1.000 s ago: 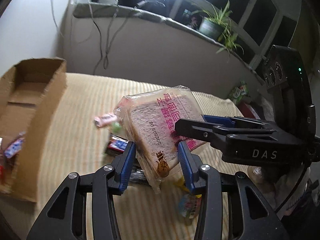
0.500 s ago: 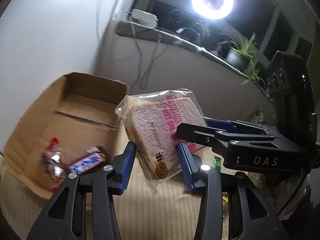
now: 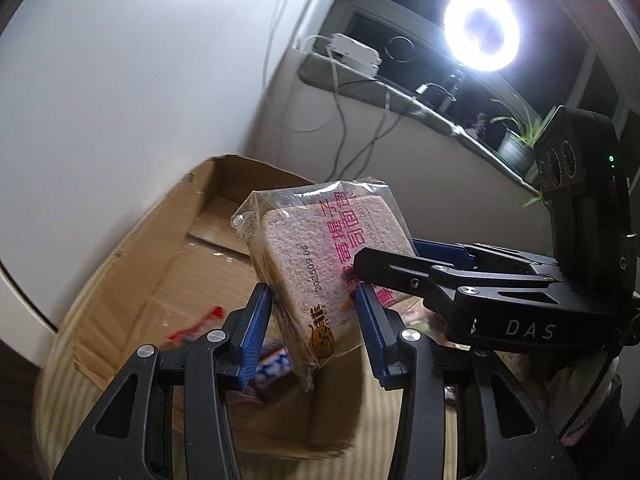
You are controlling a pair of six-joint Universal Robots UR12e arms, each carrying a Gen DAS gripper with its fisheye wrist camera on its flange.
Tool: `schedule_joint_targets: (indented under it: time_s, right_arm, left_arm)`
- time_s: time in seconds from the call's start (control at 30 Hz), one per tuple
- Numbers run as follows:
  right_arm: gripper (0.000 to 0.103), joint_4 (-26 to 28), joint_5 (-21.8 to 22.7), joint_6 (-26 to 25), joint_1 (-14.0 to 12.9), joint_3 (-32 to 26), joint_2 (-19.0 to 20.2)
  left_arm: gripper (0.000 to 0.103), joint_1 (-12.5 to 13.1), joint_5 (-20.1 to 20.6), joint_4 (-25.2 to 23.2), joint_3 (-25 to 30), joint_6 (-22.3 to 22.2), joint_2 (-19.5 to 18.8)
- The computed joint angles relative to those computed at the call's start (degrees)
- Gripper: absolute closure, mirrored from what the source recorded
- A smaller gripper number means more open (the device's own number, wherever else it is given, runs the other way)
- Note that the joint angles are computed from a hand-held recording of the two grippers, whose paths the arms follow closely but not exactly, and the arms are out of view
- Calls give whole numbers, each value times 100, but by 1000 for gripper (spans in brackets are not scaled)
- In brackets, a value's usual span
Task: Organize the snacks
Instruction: 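Lift the bread loaf with both grippers and release it into the box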
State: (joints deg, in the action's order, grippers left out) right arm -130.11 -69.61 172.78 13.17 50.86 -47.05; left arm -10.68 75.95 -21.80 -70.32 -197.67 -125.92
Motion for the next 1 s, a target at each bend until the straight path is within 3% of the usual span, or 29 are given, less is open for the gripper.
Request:
schedule_joint_targets:
  time_s: [0.43, 0.7, 1.0]
  right_arm:
    - [41, 858, -34, -218, 155, -1324, 822]
    - [40, 931, -147, -260, 173, -1448, 932]
    - [40, 465, -238, -252, 163, -1039, 674]
  left_arm:
    - [62, 146, 131, -409, 259, -181, -192]
    - [62, 150, 209, -565, 364, -194, -279]
    - [62, 106, 429, -401, 208, -200, -124]
